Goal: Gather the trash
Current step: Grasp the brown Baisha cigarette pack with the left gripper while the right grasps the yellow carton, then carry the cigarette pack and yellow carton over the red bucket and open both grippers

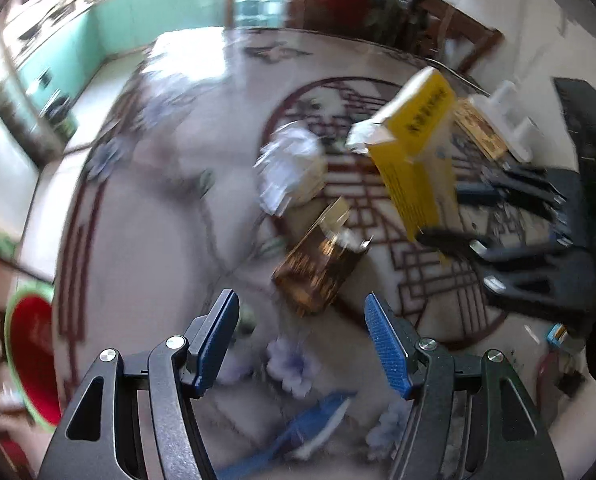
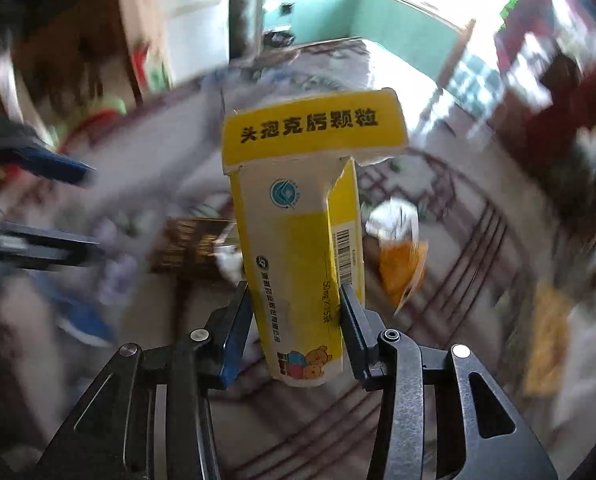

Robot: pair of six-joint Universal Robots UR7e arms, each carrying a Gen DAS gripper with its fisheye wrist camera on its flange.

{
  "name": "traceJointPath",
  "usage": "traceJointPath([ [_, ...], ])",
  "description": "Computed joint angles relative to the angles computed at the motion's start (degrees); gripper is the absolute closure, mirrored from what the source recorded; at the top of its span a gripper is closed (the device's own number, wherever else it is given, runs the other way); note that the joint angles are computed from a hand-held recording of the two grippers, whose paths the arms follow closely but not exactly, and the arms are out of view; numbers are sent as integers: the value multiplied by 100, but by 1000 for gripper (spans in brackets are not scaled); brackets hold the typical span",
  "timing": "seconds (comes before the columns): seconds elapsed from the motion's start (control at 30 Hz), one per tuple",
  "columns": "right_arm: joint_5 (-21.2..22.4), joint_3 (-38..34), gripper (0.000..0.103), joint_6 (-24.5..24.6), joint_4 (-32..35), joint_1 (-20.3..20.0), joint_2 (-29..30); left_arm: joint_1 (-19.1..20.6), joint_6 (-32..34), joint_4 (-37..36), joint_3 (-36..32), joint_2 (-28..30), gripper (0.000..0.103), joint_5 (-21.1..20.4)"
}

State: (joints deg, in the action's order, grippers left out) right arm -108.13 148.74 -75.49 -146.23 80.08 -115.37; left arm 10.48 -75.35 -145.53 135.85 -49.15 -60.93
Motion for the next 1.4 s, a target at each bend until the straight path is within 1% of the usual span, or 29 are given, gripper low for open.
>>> traceJointPath([
  [0.03, 127, -55, 62, 149, 332, -128, -189, 130, 430, -186, -64, 151, 38, 29],
  [0.07, 350, -140, 62, 362, 776, -362, -450, 212, 665, -246, -117, 236, 38, 34],
  [0.1, 501, -178, 62, 489, 1000, -529, -608, 360, 1044, -359, -206, 388, 38, 28],
  [0.17, 782, -194, 62, 746, 1179, -889, -875, 638, 1649, -661, -324, 626, 38, -79],
  [0.2, 859, -192, 62, 910, 1208, -981, -913, 786, 1903, -772, -385, 732, 38, -174],
  [0.27, 955, -195, 62, 1137, 1272, -1136, -969, 1010, 2192, -814, -504, 900, 38, -292],
  [0.33, 1062, -212, 61, 1342, 1444, -1307, -1062, 1172, 2319, -840, -573, 1004, 38, -393],
  [0.4, 1125, -204, 61, 1450, 1502, -1388, -1118, 1195, 2290, -965, -544, 1055, 39, -378],
  [0.43, 1127, -185, 61, 1524, 1501, -1383, -1142, 1152, 2267, -1065, -509, 1077, 47, -327],
  [0.47, 1125, -162, 61, 1589, 1523, -1379, -1188, 1131, 2269, -1205, -471, 1098, 50, -341],
  [0.57, 1119, -194, 61, 1850, 1652, -1289, -1240, 1024, 2102, -1314, -414, 1071, 53, -318],
  [0.6, 1140, -189, 61, 1983, 1702, -1279, -1242, 951, 1947, -1316, -370, 1020, 53, -258],
  [0.63, 1176, -172, 61, 2002, 1833, -1341, -1358, 869, 1743, -1347, -301, 946, 53, -189],
  [0.7, 1179, -174, 61, 2304, 1908, -1276, -1316, 702, 1344, -1305, -168, 766, 53, -73],
  [0.77, 1154, -131, 61, 2502, 1834, -1191, -1353, 498, 949, -1086, -89, 571, 53, 56],
  [0.8, 1075, -86, 61, 2658, 1753, -1068, -1423, 358, 699, -901, -21, 417, 53, 120],
  [0.83, 980, -71, 61, 2806, 1583, -919, -1340, 229, 467, -728, 39, 263, 53, 186],
  [0.9, 713, 5, 60, 3106, 1346, -608, -1372, 47, 99, -366, 97, 25, 53, 266],
  [1.0, 377, 76, 60, 3461, 1177, -173, -1453, -215, -399, 93, 202, -330, 53, 355],
  [1.13, 132, 141, 60, 3731, 1108, 268, -1568, -563, -896, 559, 474, -877, 53, 305],
  [1.2, 69, 162, 60, 3818, 1138, 428, -1627, -724, -1076, 688, 530, -981, 53, 262],
  [1.23, 60, 190, 60, 3803, 1153, 442, -1694, -809, -1170, 781, 574, -1066, 53, 228],
  [1.4, -133, 310, 60, 4191, 1078, 942, -1653, -1193, -1627, 1177, 781, -1500, 52, 90],
])
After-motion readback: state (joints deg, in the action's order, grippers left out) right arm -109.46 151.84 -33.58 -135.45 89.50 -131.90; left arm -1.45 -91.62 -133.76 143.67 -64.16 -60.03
